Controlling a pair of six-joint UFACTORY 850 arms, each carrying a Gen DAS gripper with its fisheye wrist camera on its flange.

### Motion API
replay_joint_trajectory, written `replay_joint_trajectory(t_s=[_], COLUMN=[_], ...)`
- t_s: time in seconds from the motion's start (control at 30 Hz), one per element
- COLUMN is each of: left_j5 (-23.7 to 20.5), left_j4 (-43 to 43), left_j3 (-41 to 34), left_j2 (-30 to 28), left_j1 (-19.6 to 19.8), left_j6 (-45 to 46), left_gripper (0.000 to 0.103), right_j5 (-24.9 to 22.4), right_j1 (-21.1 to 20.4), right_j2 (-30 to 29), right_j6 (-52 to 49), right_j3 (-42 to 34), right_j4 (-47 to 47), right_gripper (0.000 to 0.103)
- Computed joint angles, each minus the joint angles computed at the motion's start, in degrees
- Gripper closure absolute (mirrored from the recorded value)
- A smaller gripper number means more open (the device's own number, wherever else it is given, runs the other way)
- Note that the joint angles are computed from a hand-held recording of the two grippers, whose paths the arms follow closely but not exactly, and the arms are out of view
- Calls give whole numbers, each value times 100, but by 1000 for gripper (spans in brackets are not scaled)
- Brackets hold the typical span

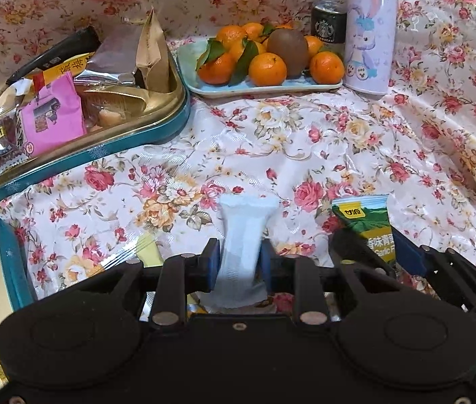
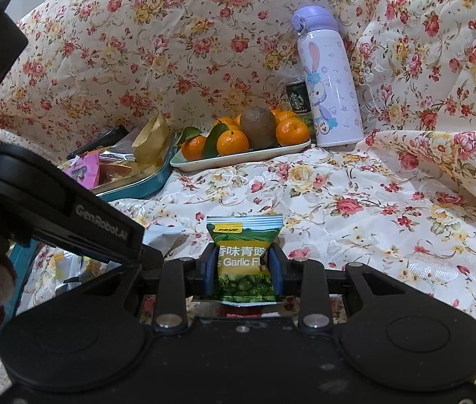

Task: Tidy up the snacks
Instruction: 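Carry the white packet with the left gripper while the right carries the garlic pea packet to the tray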

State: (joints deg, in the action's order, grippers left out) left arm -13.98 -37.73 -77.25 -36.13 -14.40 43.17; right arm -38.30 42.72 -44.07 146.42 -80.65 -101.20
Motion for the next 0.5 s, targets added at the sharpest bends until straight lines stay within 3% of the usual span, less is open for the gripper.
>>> replay_joint_trajectory(t_s=[0.5], left_j5=[191], left_j4=[-2313], left_j3=[786], left_j2=[744], left_j1=[194], left_j6=[2115], left_gripper=[76], right_j5=[-58], right_j1=[17], right_j2=[4], right_j6=[158], right_j3=[21], right_j4=[-49], right_gripper=[70])
